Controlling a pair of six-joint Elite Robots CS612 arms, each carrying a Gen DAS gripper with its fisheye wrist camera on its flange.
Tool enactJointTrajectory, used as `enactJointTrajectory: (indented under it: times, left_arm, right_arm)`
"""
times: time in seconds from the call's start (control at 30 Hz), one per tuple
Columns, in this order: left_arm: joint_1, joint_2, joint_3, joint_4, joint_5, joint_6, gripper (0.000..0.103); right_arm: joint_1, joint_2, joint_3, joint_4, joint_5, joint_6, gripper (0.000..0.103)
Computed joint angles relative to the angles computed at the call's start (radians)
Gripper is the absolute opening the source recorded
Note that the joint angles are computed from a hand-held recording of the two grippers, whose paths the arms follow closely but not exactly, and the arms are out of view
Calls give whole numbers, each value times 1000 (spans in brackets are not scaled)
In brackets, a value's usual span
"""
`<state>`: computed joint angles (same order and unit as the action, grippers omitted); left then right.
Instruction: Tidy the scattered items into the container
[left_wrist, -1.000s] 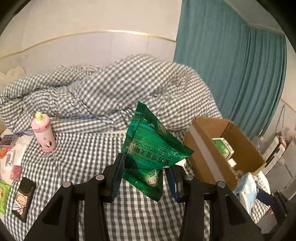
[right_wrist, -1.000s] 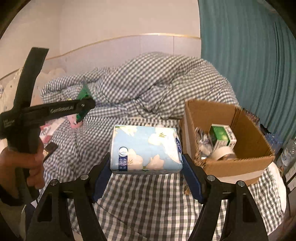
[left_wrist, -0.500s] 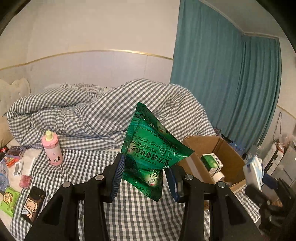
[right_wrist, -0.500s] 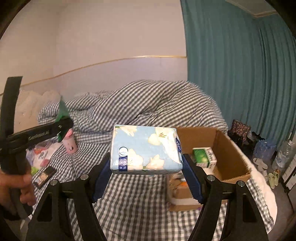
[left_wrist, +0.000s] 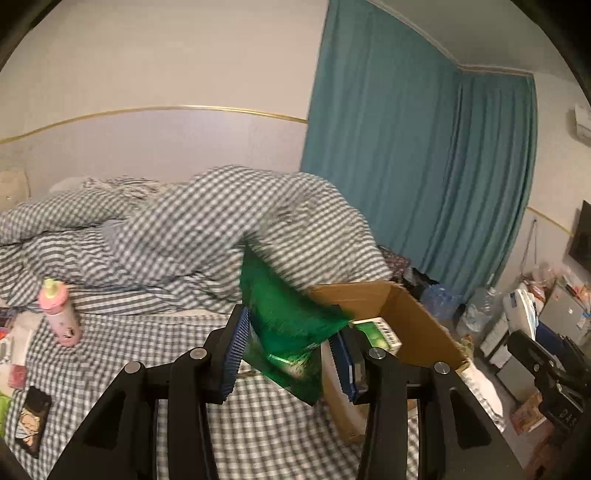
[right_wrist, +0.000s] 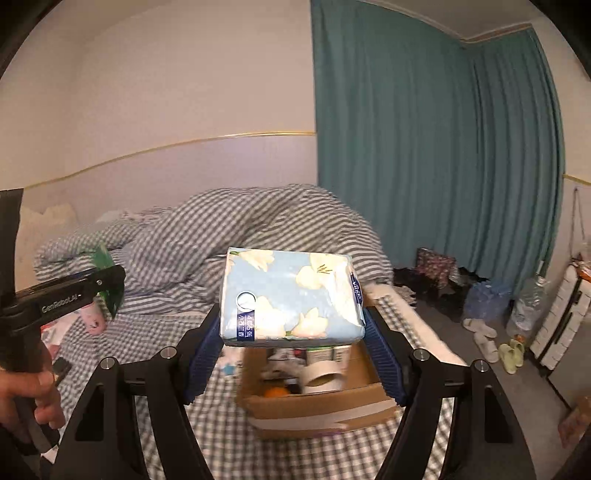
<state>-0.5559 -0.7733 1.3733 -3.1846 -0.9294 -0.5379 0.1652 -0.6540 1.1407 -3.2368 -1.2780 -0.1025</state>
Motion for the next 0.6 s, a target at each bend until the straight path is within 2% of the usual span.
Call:
enactJointTrajectory:
  times: [0.2,0.37,0.6]
  left_arm:
    - [-8,58,-107,44,-57,49,44]
    - [-7,92,-175,84,-80,61,44]
    - [2,103,-182,131,-72,58,44]
  right_arm:
    - [-15,29,-57,56,-23,11,73]
    - [-17,62,-115,105,-16,9,73]
    - [-14,112,-195,191,-8,-2,73]
